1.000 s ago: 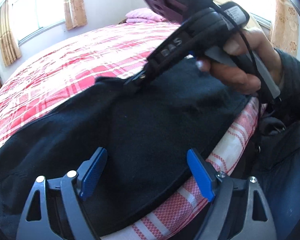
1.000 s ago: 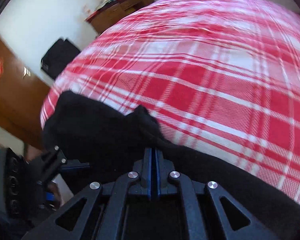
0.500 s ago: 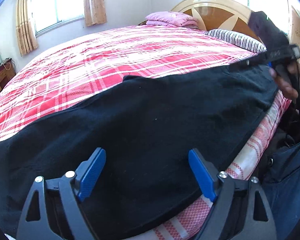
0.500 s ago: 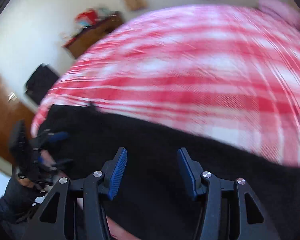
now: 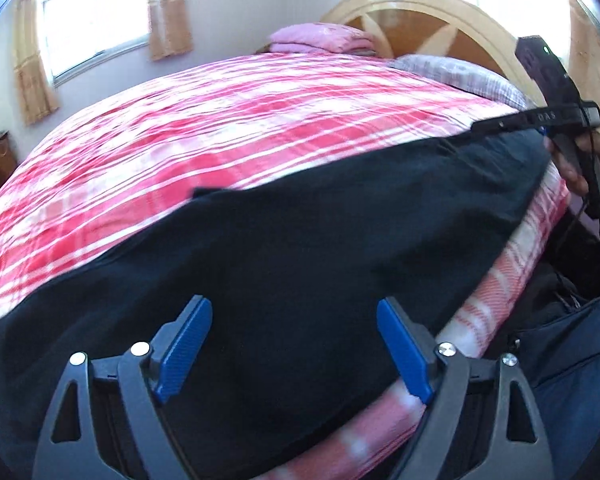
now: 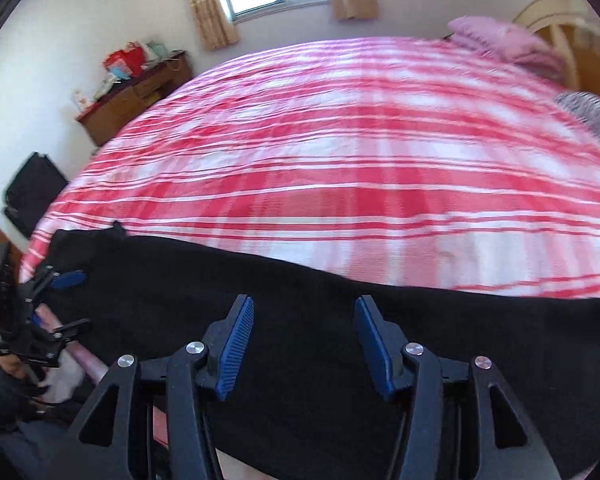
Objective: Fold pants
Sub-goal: 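Release the pants with the right gripper and lay it flat on the bed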
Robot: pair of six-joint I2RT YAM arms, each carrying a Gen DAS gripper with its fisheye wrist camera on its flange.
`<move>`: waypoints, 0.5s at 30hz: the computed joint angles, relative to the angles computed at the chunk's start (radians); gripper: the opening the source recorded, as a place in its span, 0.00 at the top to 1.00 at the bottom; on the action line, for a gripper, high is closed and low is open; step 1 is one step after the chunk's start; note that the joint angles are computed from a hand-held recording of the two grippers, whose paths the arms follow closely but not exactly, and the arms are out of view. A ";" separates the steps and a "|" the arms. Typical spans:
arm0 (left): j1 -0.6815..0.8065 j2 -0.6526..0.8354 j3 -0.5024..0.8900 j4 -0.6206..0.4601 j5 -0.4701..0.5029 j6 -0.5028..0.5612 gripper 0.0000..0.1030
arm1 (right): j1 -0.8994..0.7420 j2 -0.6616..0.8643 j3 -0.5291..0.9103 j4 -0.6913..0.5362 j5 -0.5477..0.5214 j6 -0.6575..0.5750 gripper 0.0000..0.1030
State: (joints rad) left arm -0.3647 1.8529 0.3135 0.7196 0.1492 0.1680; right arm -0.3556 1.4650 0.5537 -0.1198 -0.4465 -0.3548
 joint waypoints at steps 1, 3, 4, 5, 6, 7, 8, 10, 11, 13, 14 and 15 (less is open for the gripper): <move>-0.036 0.002 0.019 -0.018 -0.009 -0.004 0.15 | -0.027 -0.011 -0.004 -0.005 0.001 -0.013 0.46; -0.097 0.007 0.051 -0.042 -0.025 -0.002 0.15 | -0.094 -0.003 0.003 -0.017 0.005 -0.031 0.46; -0.119 0.021 0.078 -0.058 -0.032 -0.003 0.15 | -0.128 0.012 0.010 -0.012 0.025 -0.036 0.46; -0.143 0.046 0.117 -0.077 -0.049 -0.009 0.15 | -0.154 0.028 0.014 0.006 0.054 -0.034 0.46; -0.152 0.059 0.141 -0.094 -0.056 -0.014 0.15 | -0.183 0.043 0.018 0.025 0.079 -0.038 0.46; -0.157 0.072 0.172 -0.124 -0.053 -0.023 0.15 | -0.211 0.056 0.021 0.042 0.094 -0.050 0.46; -0.163 0.095 0.215 -0.160 -0.049 -0.042 0.15 | -0.234 0.074 0.026 0.060 0.101 -0.067 0.46; -0.180 0.120 0.269 -0.195 -0.060 -0.073 0.14 | -0.261 0.078 0.019 0.085 0.103 -0.122 0.46; -0.193 0.119 0.264 -0.189 -0.066 -0.083 0.14 | -0.264 0.079 0.015 0.093 0.111 -0.143 0.46; -0.223 0.123 0.292 -0.214 -0.086 -0.111 0.14 | -0.260 0.061 -0.006 0.116 0.127 -0.172 0.46; -0.232 0.120 0.298 -0.224 -0.085 -0.124 0.14 | -0.264 0.048 -0.009 0.115 0.129 -0.169 0.46; -0.237 0.115 0.296 -0.227 -0.080 -0.136 0.14 | -0.268 0.037 -0.012 0.111 0.130 -0.167 0.46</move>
